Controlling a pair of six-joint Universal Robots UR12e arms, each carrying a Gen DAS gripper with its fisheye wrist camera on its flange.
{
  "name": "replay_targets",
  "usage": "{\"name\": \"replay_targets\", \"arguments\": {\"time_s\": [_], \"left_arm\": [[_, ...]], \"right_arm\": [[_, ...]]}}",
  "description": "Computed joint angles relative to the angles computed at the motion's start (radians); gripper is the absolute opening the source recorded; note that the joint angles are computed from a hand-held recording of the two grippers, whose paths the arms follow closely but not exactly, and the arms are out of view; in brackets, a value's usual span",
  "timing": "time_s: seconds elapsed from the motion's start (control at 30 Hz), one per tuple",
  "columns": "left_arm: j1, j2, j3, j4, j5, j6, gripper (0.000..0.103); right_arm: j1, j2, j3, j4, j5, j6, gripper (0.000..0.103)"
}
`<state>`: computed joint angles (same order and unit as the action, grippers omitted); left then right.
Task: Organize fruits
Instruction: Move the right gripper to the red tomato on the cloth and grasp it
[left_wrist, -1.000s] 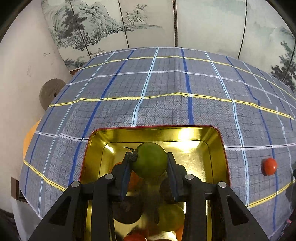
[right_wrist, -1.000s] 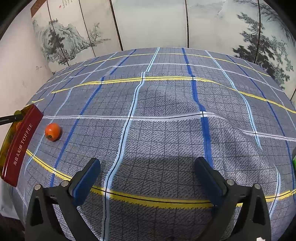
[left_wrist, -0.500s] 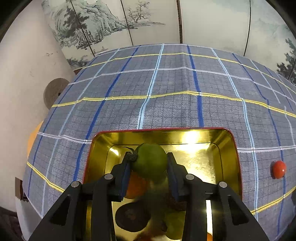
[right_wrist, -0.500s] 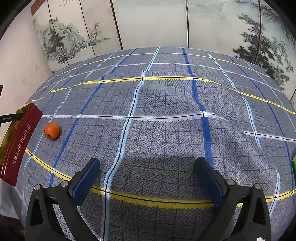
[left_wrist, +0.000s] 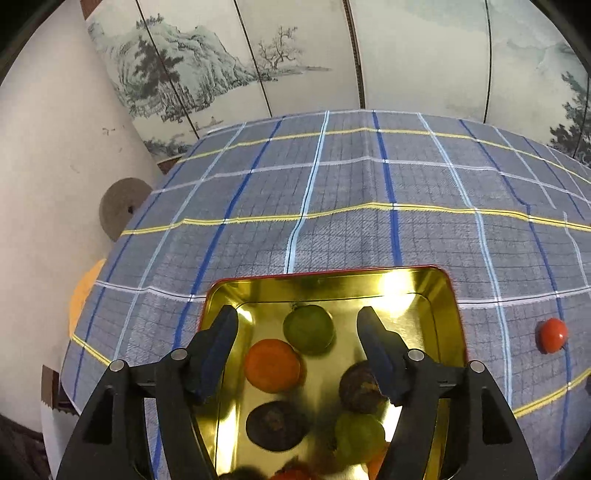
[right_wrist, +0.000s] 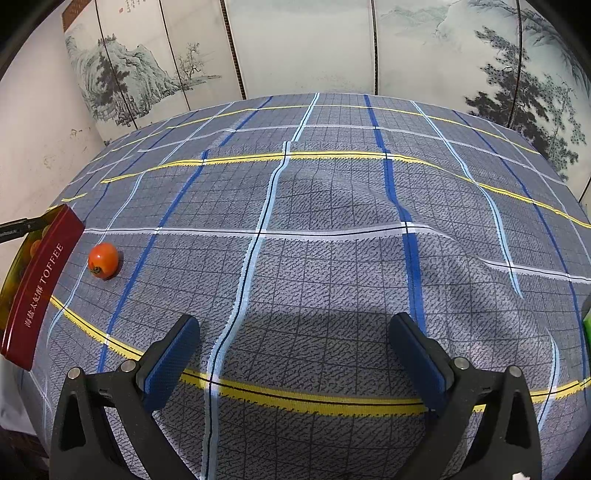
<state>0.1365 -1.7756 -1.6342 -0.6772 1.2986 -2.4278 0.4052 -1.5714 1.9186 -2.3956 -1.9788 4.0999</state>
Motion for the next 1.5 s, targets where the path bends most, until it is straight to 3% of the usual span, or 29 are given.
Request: {"name": "replay_targets", "arguments": {"time_s": [0.47, 0.7, 0.83, 0.93, 1.0, 1.1, 1.23, 1.5], "left_arm": [[0.066, 0.114, -0.089, -0.035, -0.162, -0.011, 0.072], [0.093, 0.151, -0.139, 0.029, -0.181, -0.033, 0.075], [0.103, 0.157, -0.149, 0.049, -0.179, -0.037, 0.076], [0.108, 0.156, -0.154, 0.067, -0.171, -0.042, 0.076], [0.112, 0.158, -0.156, 0.057, -0.174, -0.038, 0.076], [0.116, 0.161, -0.162, 0.052, -0.172, -0.03, 0.076], [0.119, 0.165, -0.169, 0.05, -0.173, -0.015, 0.076], [0.117, 0.165, -0.17, 0.041, -0.172, -0.007, 0.077]], "right_arm": [[0.0, 0.002, -0.004, 0.014, -0.003, -0.004, 0.102], [0.007, 0.019, -0.04, 0.095, -0.015, -0.017, 0.102], [0.016, 0.026, -0.049, 0.009, -0.007, -0.043, 0.102], [0.032, 0.048, -0.073, -0.067, -0.007, -0.123, 0.102], [0.038, 0.066, -0.086, -0.137, 0.028, -0.197, 0.099], [0.043, 0.097, -0.119, -0.152, 0.071, -0.266, 0.093], [0.042, 0.141, -0.163, -0.149, 0.126, -0.333, 0.068], [0.031, 0.18, -0.2, -0.181, 0.161, -0.381, 0.062]]}}
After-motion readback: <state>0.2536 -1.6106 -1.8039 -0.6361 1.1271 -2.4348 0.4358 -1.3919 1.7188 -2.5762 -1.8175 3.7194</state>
